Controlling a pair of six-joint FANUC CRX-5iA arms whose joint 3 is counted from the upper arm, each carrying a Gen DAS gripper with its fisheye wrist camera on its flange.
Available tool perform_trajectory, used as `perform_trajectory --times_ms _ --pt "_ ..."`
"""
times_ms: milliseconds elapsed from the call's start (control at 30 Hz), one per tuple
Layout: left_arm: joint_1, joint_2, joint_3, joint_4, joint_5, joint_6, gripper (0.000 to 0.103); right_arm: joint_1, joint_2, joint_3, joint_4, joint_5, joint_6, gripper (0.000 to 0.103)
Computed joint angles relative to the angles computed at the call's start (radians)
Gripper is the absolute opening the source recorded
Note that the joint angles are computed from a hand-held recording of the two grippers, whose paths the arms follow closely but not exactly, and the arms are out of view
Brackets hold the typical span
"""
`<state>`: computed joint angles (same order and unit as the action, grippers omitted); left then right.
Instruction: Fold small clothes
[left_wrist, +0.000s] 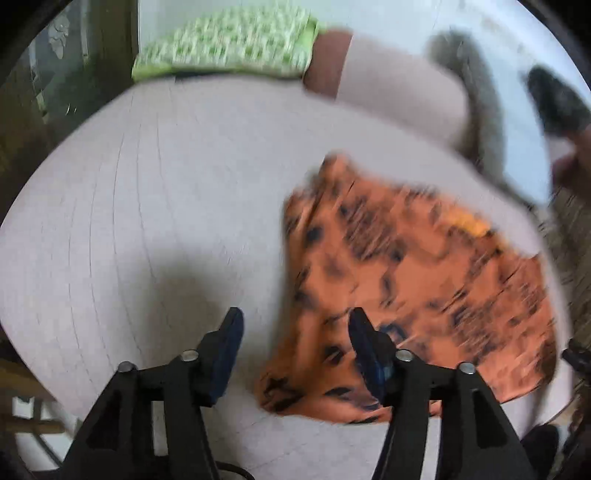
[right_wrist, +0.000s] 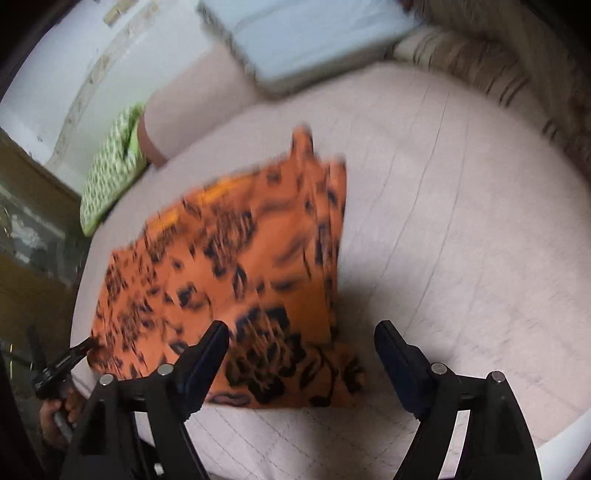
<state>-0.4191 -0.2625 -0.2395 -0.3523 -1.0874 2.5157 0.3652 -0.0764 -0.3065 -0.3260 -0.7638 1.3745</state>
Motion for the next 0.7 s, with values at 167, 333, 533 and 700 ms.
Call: perform_trajectory --times_ms 167,333,533,700 --pt "-0.091 0.044 0.038 -0.133 0.046 0.021 0.076 0.076 0.061 0.005 0.201 0.114 -0.146 0.083" --pt "-0.127 0.119 0.019 -0.166 0.057 -0.027 0.076 0.077 0.129 0.027 0.276 0.054 -0.143 0.019" --pt "-0.136 0.095 -0.012 -0.185 0.058 0.008 0.076 0.152 0.007 -0.090 0.496 0.070 -0.315 0.007" --pt "-0.151 0.125 0.010 -0.217 0.048 0.012 0.076 0.061 0.054 -0.039 0.301 0.022 -0.211 0.019"
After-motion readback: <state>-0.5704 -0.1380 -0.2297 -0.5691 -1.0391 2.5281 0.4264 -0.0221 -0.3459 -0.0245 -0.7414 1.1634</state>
